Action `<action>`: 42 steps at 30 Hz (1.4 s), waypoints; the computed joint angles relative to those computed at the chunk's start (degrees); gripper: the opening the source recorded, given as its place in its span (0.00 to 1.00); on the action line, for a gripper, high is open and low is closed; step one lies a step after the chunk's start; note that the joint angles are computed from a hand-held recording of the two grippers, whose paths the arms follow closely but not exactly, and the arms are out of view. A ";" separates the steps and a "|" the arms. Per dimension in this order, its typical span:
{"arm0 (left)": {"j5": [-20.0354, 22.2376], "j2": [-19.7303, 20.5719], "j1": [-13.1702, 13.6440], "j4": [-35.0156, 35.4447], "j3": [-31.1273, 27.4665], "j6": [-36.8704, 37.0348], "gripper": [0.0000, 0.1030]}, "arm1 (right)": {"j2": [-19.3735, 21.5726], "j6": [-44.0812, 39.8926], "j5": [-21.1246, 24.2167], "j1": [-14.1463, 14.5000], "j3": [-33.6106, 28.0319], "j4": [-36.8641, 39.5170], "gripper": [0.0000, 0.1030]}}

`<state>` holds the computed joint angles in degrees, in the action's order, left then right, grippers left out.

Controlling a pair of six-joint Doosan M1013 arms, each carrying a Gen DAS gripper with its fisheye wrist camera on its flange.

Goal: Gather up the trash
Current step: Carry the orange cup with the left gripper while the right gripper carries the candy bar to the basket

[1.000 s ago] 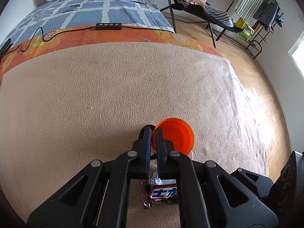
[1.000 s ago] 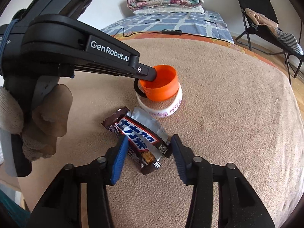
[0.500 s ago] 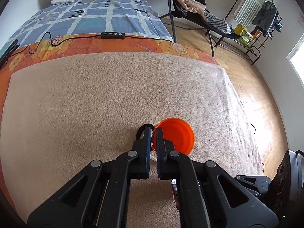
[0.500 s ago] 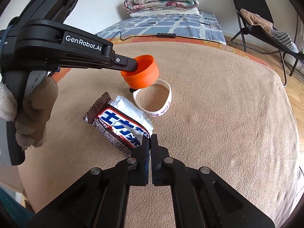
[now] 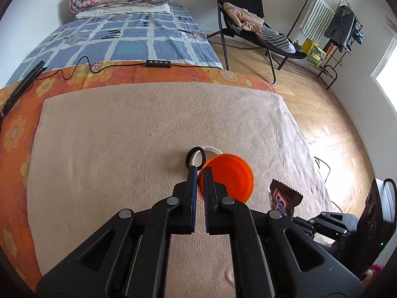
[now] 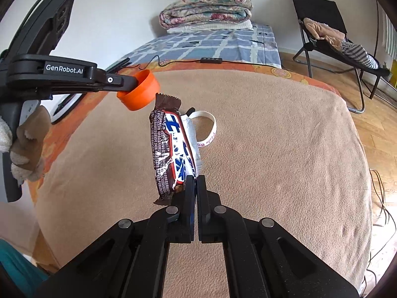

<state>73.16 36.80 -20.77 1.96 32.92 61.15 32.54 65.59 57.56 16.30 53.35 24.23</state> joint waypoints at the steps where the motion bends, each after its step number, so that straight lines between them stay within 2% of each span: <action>1: -0.76 -1.17 -0.09 0.03 1.70 -0.12 0.02 | -0.56 -0.19 -0.17 -0.01 0.58 0.23 0.00; 14: -7.60 -15.33 -3.30 3.52 21.70 -4.21 0.02 | -9.23 -2.94 -1.99 1.25 10.87 0.02 0.00; 23: -9.08 -22.97 -7.03 6.30 32.14 -7.78 0.02 | -15.23 -7.10 -2.29 2.20 19.35 1.09 0.00; 31: -9.57 -27.04 -10.55 8.27 38.32 -10.19 0.03 | -19.19 -9.22 -2.02 2.40 25.80 2.14 0.00; 42: -10.03 -29.75 -13.32 6.84 45.17 -12.77 0.02 | -21.93 -9.59 -1.49 2.65 31.05 1.13 0.00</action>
